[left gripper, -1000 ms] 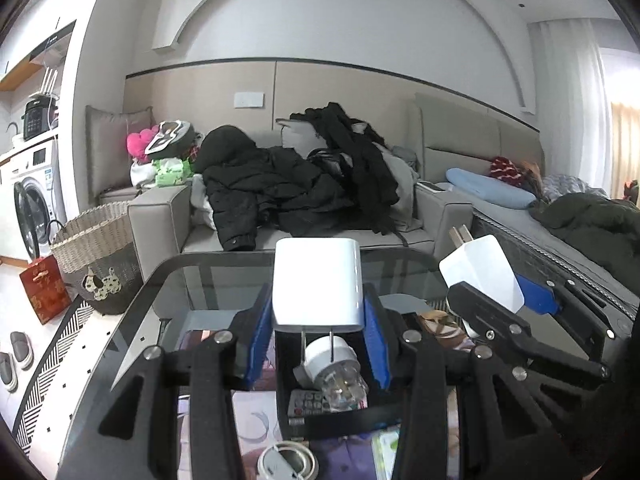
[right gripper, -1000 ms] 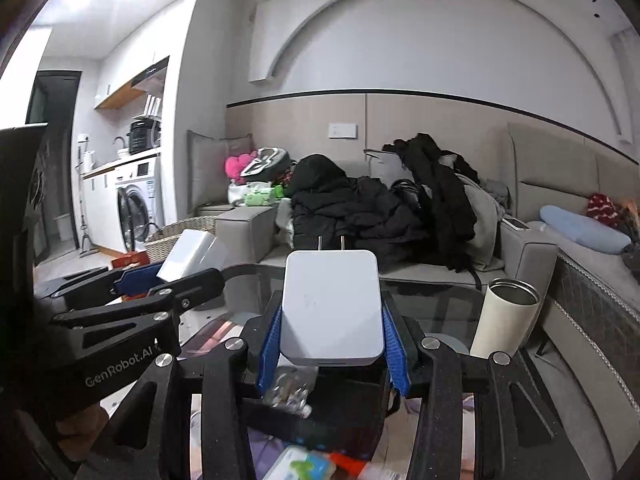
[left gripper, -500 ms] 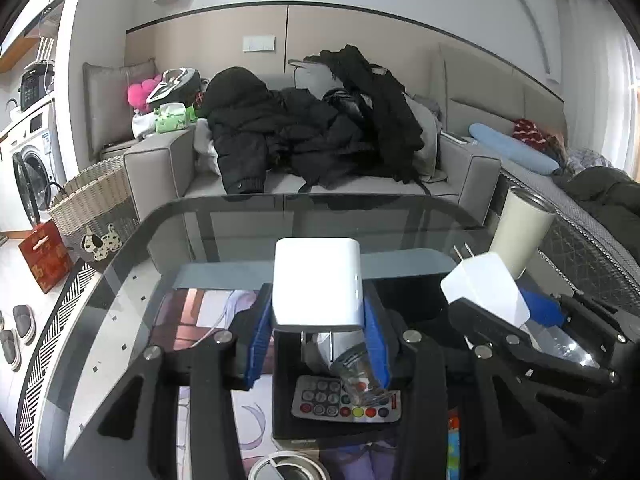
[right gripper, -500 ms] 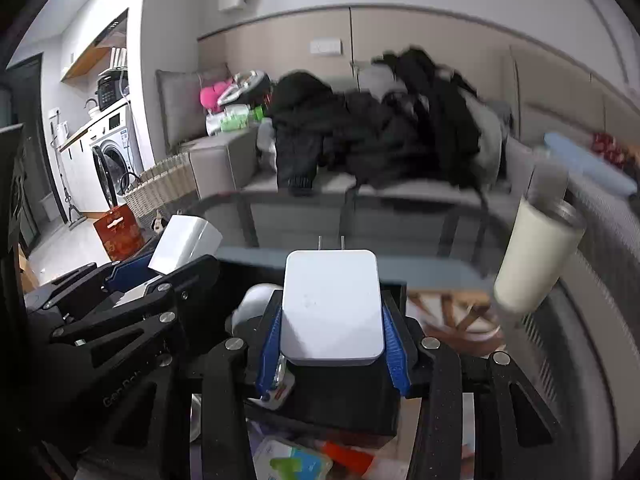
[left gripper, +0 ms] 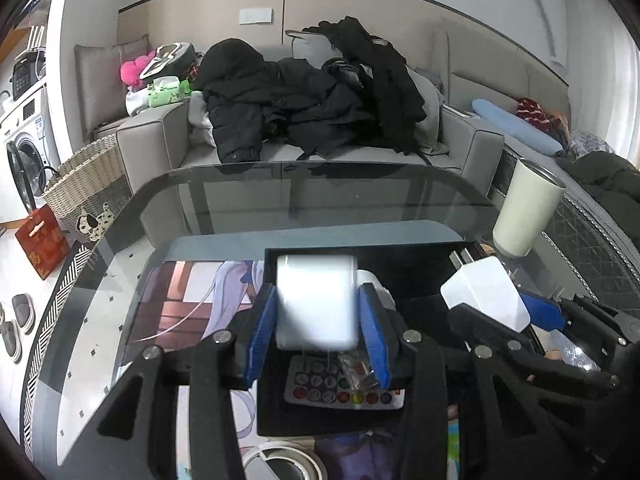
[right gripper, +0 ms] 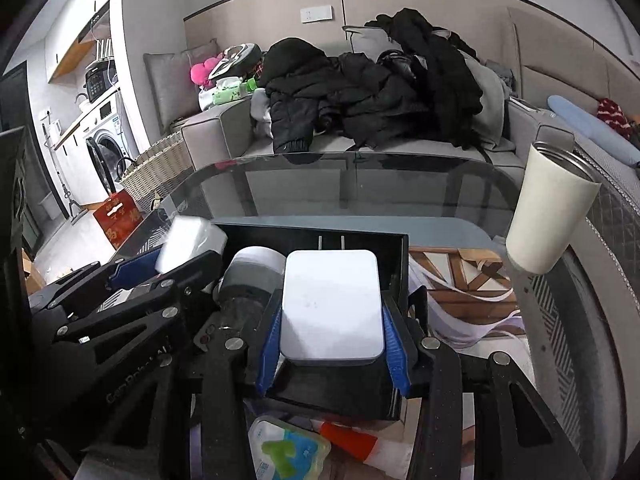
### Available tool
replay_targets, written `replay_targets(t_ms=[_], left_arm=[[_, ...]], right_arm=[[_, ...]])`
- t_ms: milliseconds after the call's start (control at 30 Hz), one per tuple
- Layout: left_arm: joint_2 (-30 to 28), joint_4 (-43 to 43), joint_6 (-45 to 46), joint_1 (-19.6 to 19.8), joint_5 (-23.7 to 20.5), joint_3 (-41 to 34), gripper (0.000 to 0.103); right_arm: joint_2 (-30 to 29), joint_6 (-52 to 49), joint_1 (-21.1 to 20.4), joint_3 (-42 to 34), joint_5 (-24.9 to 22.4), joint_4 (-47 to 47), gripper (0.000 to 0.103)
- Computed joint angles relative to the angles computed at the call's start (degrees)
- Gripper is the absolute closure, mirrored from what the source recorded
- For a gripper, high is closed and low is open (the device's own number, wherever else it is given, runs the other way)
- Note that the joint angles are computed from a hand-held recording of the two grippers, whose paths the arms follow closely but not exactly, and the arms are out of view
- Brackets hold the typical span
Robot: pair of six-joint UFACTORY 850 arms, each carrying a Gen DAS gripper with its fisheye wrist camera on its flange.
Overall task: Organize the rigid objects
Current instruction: 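Open the left tool over the box while right tool releases the square charger, then grasp the grey round cup lid with left tool while right tool grasps blue spray bottle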
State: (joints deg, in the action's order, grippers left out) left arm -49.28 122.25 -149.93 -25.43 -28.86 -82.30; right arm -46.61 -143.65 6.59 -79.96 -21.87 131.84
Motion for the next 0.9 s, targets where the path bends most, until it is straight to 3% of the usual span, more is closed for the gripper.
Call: replay_targets(t_ms=[333,533,667,900], left_arm=[[3.31,5.72,-7.61,0.06,-2.50,4.65,0.045],[8.90,11.18,-12.98,-1.82,-10.23,11.90,0.043],[11.87,13.53,-15.31,-2.88,-12.53,15.26,0.042],[15.51,11.28,-14.31,-3.77,-8.94,19.50,0.042]], right_arm=[[2.77,-8.98,-0.07,4.21,-4.10,7.82,0.053],[8.95,-20.99,-0.88,13.07,-14.91,17.34,0.052],[12.43,-21.76,-1.53,17.19,-19.11,17.77,0.052],[17.02,-21.50,-3.71,22.11,-20.81,11.06,0.052]])
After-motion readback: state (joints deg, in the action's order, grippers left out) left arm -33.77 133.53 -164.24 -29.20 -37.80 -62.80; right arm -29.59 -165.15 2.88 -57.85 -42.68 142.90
